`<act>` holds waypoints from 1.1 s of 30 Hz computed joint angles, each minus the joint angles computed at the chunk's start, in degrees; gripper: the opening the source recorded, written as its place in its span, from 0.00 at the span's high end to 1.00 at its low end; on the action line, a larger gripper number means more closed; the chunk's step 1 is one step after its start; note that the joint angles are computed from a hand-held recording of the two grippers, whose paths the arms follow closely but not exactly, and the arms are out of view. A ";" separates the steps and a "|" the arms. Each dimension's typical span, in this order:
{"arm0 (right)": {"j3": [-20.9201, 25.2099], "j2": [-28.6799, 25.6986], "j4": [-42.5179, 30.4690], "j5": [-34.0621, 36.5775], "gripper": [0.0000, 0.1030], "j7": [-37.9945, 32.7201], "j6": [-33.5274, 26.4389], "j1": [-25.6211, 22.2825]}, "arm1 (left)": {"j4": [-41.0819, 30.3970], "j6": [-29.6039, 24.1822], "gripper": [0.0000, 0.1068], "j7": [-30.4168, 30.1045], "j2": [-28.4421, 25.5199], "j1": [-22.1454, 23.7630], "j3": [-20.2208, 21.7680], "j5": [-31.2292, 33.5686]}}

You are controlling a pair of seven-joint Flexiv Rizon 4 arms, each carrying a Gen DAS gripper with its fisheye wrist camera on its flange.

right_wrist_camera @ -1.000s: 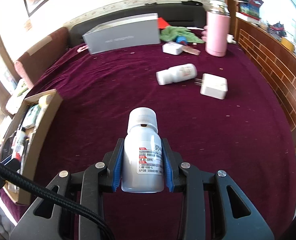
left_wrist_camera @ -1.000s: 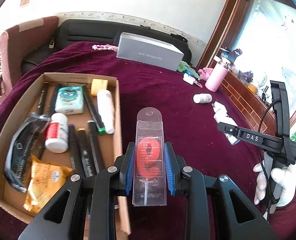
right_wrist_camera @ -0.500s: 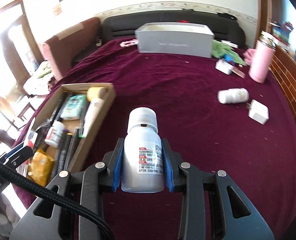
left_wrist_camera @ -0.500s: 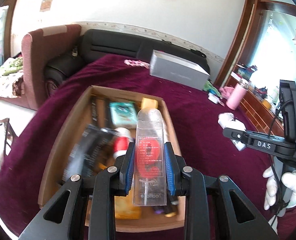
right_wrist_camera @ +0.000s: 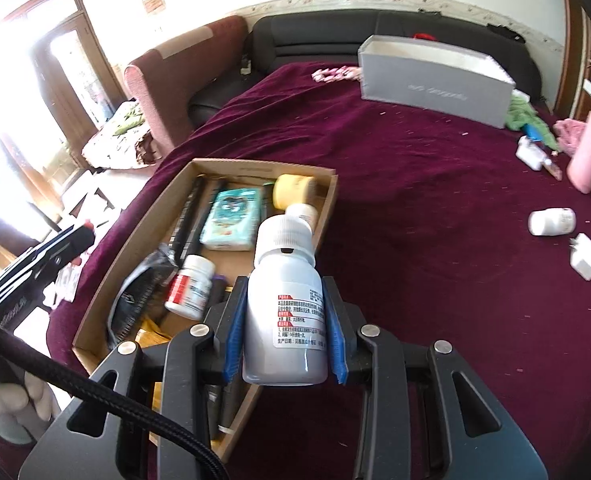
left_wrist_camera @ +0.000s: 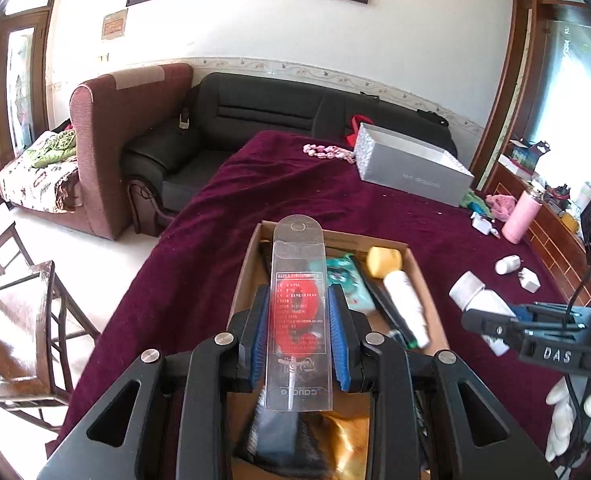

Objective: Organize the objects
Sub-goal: 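Carry the clear packet and pill bottle over the tray with both tools, then lower the clear packet and pill bottle into the tray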

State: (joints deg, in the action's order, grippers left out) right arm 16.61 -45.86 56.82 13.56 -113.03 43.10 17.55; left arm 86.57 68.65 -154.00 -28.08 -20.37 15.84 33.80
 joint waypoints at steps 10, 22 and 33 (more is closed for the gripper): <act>-0.55 -6.00 -9.36 -0.85 0.68 4.29 -7.45 3.88 | -2.64 0.17 0.78 13.12 -5.29 6.34 -4.55 -11.00; -2.23 -12.89 -20.93 -1.74 0.68 7.54 -14.66 7.13 | -2.54 1.17 0.78 23.28 -8.75 8.88 -6.19 -23.00; -3.17 -17.35 -29.83 -0.22 0.68 9.14 -20.77 8.30 | -2.12 0.05 0.78 25.43 -9.43 8.92 -5.64 -28.20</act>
